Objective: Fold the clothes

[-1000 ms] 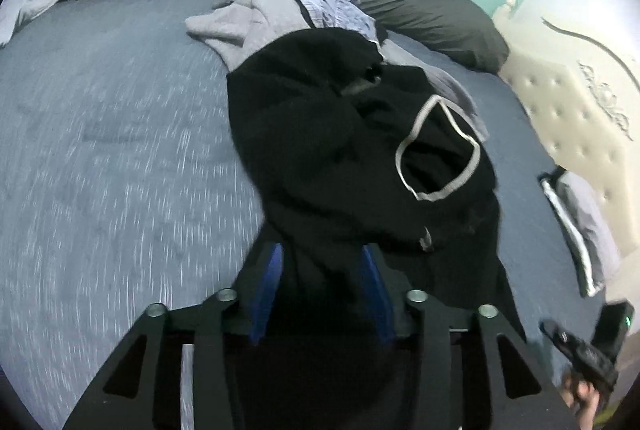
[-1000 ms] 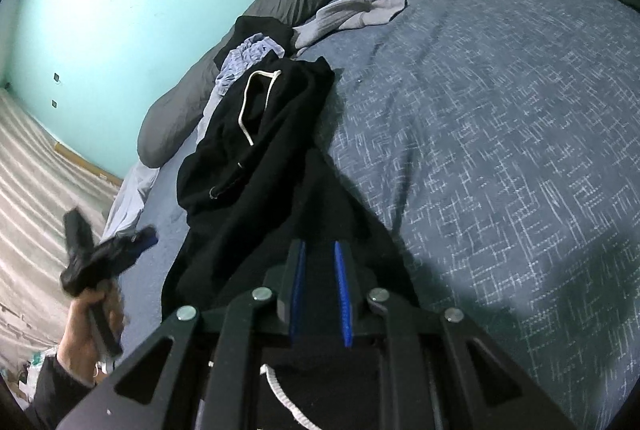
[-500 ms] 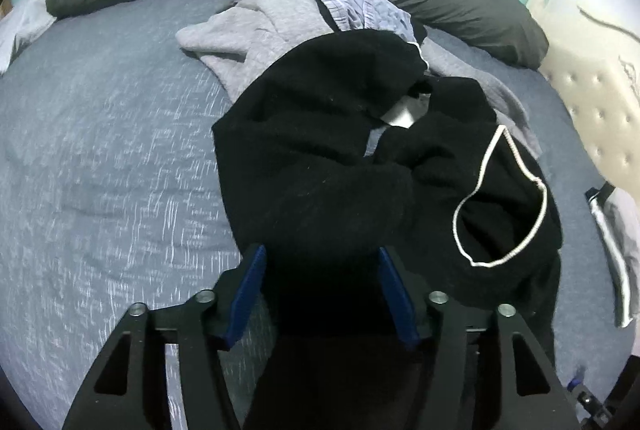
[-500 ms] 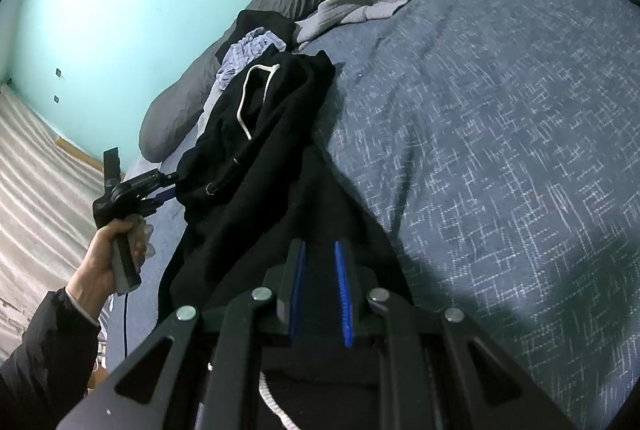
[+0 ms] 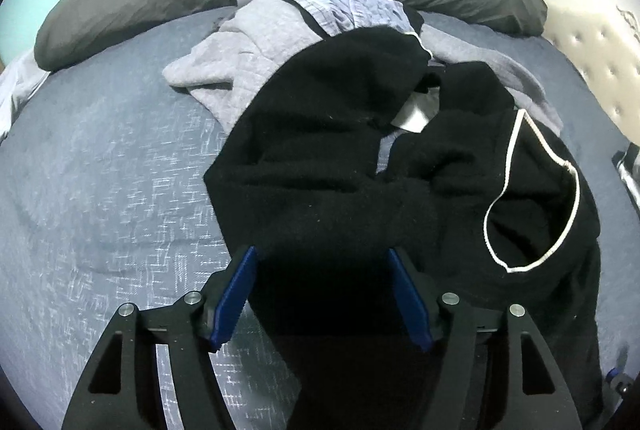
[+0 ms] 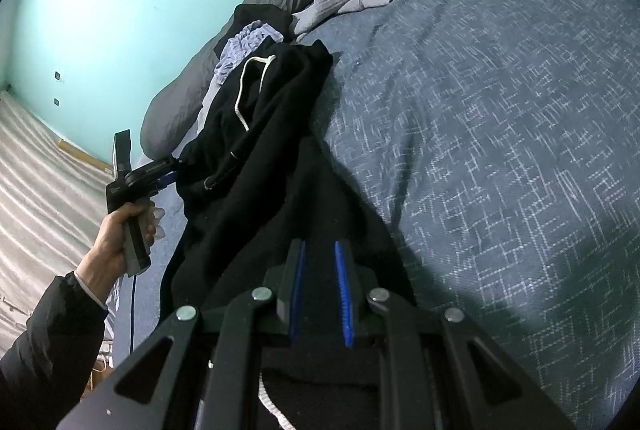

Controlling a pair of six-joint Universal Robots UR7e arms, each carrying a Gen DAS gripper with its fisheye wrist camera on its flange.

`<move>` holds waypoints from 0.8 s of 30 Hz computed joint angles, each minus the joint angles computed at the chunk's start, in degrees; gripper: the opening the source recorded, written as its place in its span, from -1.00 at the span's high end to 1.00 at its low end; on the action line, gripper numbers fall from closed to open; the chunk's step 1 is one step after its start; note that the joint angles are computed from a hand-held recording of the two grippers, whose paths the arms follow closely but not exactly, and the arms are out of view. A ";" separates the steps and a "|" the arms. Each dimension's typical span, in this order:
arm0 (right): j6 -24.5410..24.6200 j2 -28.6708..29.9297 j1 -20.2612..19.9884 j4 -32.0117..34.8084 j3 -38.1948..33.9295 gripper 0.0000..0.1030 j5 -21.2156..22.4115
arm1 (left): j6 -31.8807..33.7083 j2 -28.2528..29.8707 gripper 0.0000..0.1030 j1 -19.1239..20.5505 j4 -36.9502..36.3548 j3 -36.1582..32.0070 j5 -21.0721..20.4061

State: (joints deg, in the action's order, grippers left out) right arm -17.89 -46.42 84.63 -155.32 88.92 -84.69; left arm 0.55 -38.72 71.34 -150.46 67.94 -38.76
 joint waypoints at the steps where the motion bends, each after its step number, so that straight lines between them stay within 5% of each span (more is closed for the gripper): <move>1: 0.06 0.00 -0.03 0.05 -0.03 0.71 0.00 | 0.30 0.03 -0.05 0.07 0.52 -0.10 -0.36; 3: 0.14 0.02 -0.06 0.16 -0.05 0.71 0.00 | 0.82 -0.04 0.48 0.13 1.24 -0.04 -0.72; 5: 0.13 0.05 -0.06 0.25 -0.05 0.71 0.00 | 1.50 -0.46 0.71 0.01 0.76 0.67 -1.14; 15: 0.06 0.04 0.18 -0.87 0.35 0.71 -0.73 | 7.03 -6.93 0.83 -1.97 -12.19 10.05 0.44; 24: -2.42 -0.04 2.37 -1.55 -0.43 0.71 -2.69 | 1.45 -14.94 0.83 0.64 -14.60 17.53 -0.36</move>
